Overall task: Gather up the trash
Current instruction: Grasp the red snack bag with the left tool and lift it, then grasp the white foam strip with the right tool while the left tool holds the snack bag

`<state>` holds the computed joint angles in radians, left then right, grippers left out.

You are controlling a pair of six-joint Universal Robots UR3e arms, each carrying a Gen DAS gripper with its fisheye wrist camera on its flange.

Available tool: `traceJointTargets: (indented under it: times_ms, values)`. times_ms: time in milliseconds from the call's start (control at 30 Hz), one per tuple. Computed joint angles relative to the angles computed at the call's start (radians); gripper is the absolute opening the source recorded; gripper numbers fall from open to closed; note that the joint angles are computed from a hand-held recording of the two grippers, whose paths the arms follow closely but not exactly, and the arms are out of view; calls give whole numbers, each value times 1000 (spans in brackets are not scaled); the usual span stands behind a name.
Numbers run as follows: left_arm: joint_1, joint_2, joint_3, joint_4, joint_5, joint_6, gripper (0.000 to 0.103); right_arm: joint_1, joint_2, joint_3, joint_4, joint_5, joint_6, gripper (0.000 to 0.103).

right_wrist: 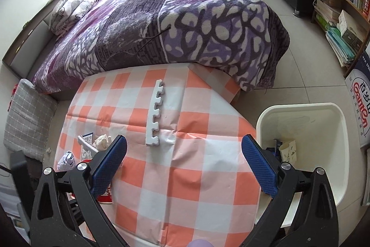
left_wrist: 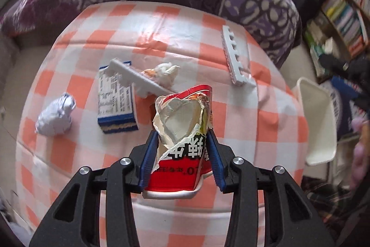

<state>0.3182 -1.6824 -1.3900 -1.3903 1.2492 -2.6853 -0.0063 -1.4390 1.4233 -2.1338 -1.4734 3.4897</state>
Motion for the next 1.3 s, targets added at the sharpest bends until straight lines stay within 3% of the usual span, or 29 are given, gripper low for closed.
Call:
traceJointTargets:
  times_ms: [100, 233, 400, 500, 633, 967, 1000, 1100, 1300]
  values:
    - [140, 136, -108, -28, -101, -68, 43, 57, 42, -15, -32, -31, -6, 95]
    - [276, 267, -227, 36, -121, -132, 43, 145, 122, -54, -76, -50, -60, 95]
    - [397, 304, -178, 9, -200, -112, 43, 240, 264, -163, -81, -34, -217, 95]
    - [439, 314, -140, -31, -250, -76, 43, 278, 349, -235, -95, -34, -301, 90]
    - [457, 311, -125, -48, -258, -62, 44, 308, 461, -367, -31, -33, -394, 70]
    - [486, 283, -113, -77, -256, -50, 44, 329, 611, -505, -12, -39, -406, 68]
    - [486, 283, -115, -78, -253, -47, 44, 327, 611, -498, -27, -29, -402, 65]
    - [483, 283, -118, -76, -249, -44, 44, 318, 624, -523, 14, 11, -377, 28]
    - [488, 286, -130, -63, -238, -55, 44, 327, 539, -396, -77, 6, -341, 27]
